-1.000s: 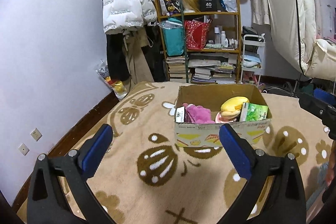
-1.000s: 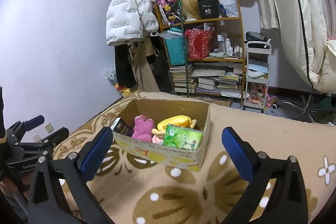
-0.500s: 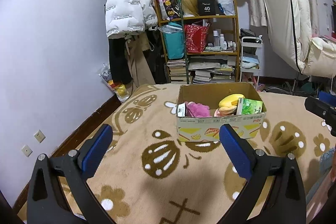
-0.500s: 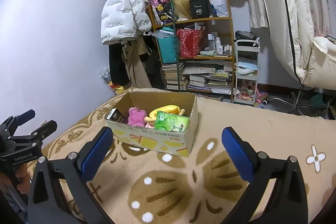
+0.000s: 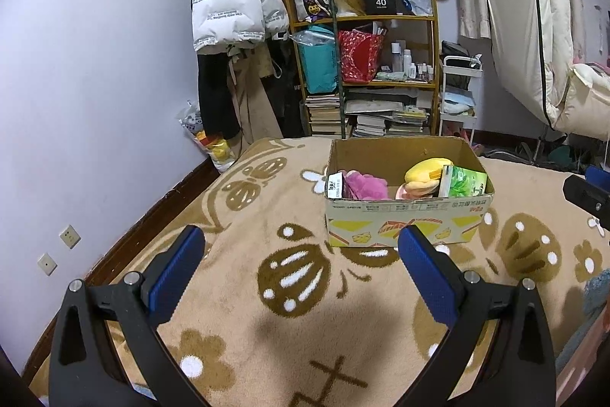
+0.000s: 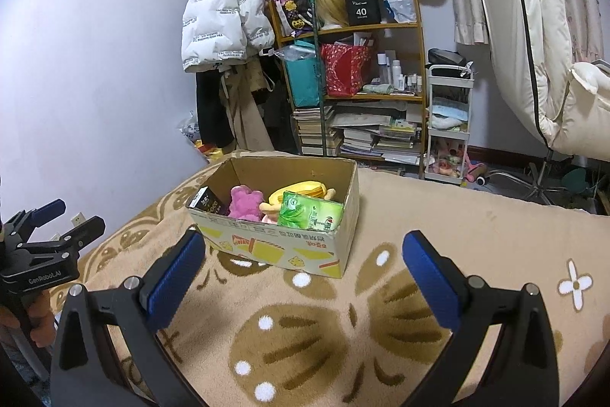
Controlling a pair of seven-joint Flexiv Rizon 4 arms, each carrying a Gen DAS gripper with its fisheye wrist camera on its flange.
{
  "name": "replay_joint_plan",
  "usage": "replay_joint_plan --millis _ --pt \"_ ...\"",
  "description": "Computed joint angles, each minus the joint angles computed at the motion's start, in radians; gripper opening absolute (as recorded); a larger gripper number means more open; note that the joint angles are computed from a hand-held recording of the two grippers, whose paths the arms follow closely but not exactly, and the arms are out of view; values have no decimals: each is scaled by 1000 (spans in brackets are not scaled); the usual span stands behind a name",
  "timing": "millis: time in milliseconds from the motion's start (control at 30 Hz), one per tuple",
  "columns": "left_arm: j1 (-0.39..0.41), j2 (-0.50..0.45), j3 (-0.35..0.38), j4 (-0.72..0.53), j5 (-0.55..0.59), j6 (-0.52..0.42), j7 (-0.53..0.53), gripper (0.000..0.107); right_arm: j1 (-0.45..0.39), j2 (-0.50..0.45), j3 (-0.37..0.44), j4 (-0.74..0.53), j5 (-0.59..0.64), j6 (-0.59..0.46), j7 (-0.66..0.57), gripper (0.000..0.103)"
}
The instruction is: Organize soft objects
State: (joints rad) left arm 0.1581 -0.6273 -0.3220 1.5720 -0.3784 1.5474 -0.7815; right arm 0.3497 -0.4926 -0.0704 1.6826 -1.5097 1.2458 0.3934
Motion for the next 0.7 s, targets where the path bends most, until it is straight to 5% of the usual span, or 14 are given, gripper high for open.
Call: replay_joint_plan --millis 700 --pt "33 5 -62 35 5 16 40 100 8 -12 -10 -4 27 5 -23 103"
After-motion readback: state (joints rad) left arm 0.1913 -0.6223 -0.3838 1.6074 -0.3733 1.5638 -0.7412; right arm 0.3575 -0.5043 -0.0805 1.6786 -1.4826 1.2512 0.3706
